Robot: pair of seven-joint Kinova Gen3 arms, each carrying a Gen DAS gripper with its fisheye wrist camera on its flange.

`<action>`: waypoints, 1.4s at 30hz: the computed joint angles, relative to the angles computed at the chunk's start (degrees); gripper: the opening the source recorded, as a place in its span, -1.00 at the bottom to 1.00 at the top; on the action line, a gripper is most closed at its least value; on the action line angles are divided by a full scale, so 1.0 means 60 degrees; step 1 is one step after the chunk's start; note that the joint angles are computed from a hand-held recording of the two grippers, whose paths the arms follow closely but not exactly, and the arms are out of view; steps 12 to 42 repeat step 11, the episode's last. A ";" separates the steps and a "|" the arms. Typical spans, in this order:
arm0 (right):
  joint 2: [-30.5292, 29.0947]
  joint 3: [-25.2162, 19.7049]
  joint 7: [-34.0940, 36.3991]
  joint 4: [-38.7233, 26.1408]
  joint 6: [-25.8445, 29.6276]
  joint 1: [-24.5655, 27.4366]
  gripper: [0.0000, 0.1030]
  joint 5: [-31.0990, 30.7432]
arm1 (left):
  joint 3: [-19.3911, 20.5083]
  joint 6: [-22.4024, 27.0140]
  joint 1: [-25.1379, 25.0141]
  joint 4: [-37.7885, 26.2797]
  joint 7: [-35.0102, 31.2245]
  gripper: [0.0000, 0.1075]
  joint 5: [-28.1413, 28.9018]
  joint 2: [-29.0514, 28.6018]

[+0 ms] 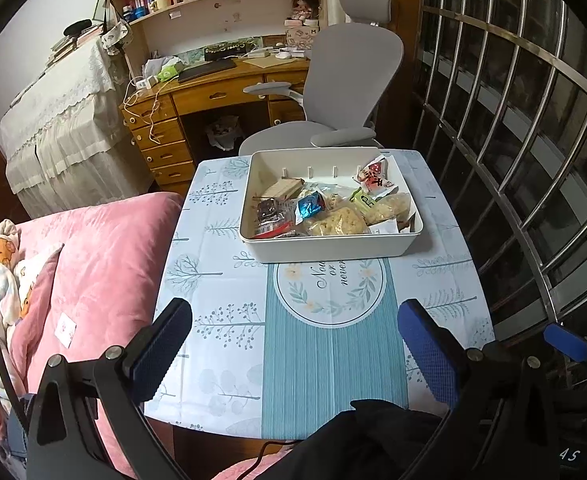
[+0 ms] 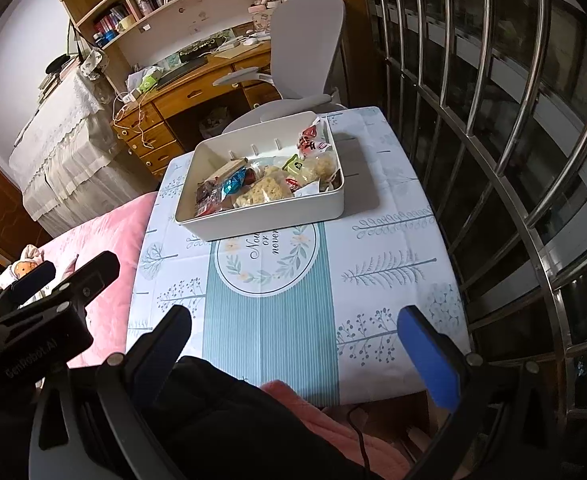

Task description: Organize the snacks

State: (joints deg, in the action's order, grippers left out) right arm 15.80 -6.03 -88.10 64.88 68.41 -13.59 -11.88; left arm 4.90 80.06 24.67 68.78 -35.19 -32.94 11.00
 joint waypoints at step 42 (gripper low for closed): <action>0.0053 -0.0048 0.0100 -0.0008 0.0064 -0.0039 1.00 -0.0068 | 0.0037 0.0157 -0.0011 0.0108 0.0132 0.90 -0.0119 -0.0124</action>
